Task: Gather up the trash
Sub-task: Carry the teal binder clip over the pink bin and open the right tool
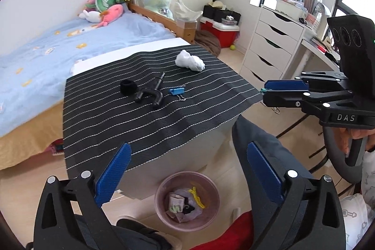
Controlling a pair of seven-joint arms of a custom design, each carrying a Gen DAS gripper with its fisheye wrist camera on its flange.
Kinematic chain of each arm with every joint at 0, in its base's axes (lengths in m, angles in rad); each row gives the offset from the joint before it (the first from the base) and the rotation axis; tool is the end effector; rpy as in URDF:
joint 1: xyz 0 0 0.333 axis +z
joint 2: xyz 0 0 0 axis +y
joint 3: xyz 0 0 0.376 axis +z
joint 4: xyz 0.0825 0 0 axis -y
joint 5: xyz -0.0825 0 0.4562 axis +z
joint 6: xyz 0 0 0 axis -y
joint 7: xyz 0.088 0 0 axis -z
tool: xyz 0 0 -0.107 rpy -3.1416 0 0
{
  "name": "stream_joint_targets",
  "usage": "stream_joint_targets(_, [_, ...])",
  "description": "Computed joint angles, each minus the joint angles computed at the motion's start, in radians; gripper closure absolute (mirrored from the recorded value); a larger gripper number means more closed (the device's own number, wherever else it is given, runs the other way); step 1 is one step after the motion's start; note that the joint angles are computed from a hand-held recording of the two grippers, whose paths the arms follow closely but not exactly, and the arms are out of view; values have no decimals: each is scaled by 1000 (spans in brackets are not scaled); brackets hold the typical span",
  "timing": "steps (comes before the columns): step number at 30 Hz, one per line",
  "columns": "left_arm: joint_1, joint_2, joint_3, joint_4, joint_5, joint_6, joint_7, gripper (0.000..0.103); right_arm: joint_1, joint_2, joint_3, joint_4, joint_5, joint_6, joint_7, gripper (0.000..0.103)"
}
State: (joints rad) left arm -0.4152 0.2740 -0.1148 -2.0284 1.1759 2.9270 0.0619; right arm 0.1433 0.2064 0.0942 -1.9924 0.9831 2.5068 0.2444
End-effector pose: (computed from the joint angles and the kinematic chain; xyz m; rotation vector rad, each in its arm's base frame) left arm 0.5626 -0.3926 0.3680 -1.7454 1.9164 -0.8894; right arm 0.6725 0.1536 0.4054 -2.2280 0.8682 -0.1209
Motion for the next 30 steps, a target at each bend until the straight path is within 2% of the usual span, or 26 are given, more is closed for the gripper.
stream_joint_targets(8, [9, -52, -10, -46, 55, -43, -73, 8, 6, -9, 4, -12, -3, -14, -17, 75])
stream_joint_targets(19, [60, -106, -41, -102, 133, -61, -192, 8, 28, -10, 8, -13, -39, -68, -27, 75])
stream_joint_targets(25, [76, -112, -54, -110, 142, -62, -210, 8, 37, -3, 10, -8, -61, -97, -29, 73])
stream_joint_targets(27, [79, -112, -56, -111, 148, -59, -215, 8, 40, -2, 10, -10, -71, -94, -30, 51])
stream_joint_targets(28, [79, -113, -56, -111, 153, -58, -221, 8, 41, -2, 12, -12, -68, -90, -37, 31])
stream_joint_targets(29, [80, -112, -57, -110, 154, -58, -221, 8, 40, -2, 13, -14, -61, -88, -41, 21])
stream_joint_targets(30, [81, -111, -58, -109, 155, -56, -222, 8, 39, 0, 13, -13, -54, -87, -42, 17])
